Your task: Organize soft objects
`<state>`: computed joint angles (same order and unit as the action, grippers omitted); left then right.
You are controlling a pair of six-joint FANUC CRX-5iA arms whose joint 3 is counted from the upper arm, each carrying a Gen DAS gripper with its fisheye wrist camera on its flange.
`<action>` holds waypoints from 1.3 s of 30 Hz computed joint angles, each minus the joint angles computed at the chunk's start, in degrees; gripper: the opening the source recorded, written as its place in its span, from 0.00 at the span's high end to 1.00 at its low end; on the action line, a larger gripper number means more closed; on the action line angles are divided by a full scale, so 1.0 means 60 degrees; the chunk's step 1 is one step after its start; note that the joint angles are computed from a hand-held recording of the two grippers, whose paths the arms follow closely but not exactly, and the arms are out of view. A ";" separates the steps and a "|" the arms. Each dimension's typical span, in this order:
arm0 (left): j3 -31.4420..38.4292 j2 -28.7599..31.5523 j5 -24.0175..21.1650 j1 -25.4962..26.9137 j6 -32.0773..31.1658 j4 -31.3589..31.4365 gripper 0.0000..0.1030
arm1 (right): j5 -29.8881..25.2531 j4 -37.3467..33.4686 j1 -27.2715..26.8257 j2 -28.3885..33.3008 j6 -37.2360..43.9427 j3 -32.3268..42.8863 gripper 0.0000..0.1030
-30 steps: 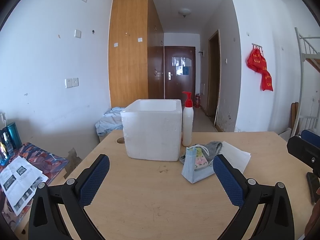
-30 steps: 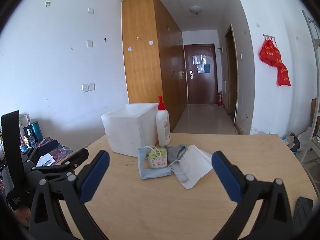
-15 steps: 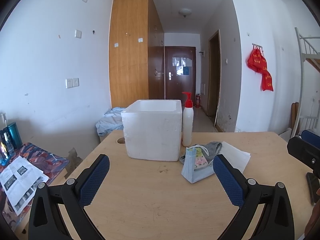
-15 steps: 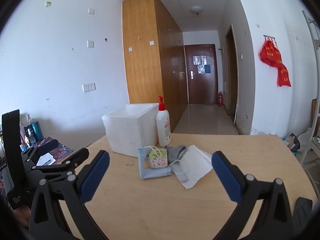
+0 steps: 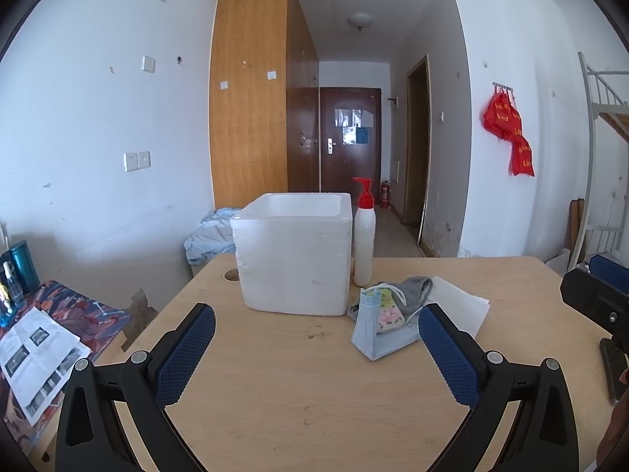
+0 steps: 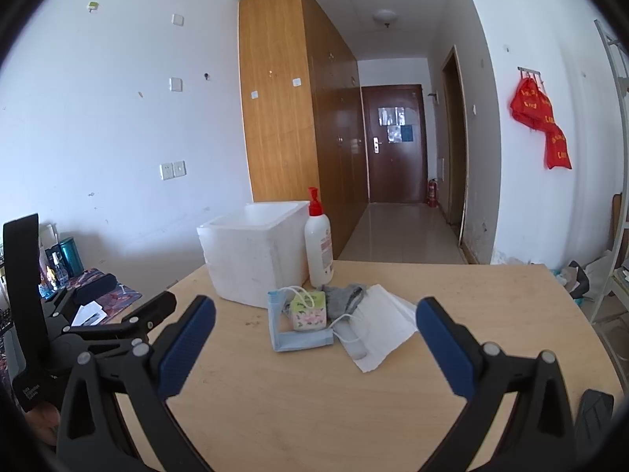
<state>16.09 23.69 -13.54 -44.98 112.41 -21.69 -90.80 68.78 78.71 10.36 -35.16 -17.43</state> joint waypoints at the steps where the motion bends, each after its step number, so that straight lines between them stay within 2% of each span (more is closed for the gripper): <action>1: 0.0016 0.0041 0.0013 0.0026 -0.0227 0.0229 0.00 | 0.0016 -0.0017 -0.0022 -0.0011 0.0028 0.0001 0.00; 9: 0.0384 0.0477 -0.0226 0.0113 -0.1788 0.1734 0.00 | 0.0232 -0.0160 -0.0258 -0.0131 0.0431 0.0048 0.00; 15: 0.1033 0.1000 -0.0826 0.0149 -0.2982 0.2806 0.00 | 0.0468 -0.0326 -0.0459 -0.0333 0.0653 -0.0025 0.00; 17: 0.1123 0.1160 -0.0960 0.0188 -0.3708 0.3490 0.00 | 0.0515 -0.0510 -0.0554 -0.0387 0.0803 0.0009 0.00; 19: 0.1401 0.1359 -0.1205 0.0193 -0.3880 0.3633 0.00 | 0.0596 -0.0637 -0.0647 -0.0446 0.0900 0.0008 0.00; 31: 0.3928 0.3083 -0.3286 0.0181 -0.4738 0.4382 0.00 | 0.1676 -0.1714 -0.1625 -0.0789 0.1933 -0.0054 0.00; 39: 0.7309 0.5134 -0.5956 0.0194 -0.4880 0.4639 0.00 | 0.2523 -0.2619 -0.2452 -0.1004 0.2654 -0.0142 0.00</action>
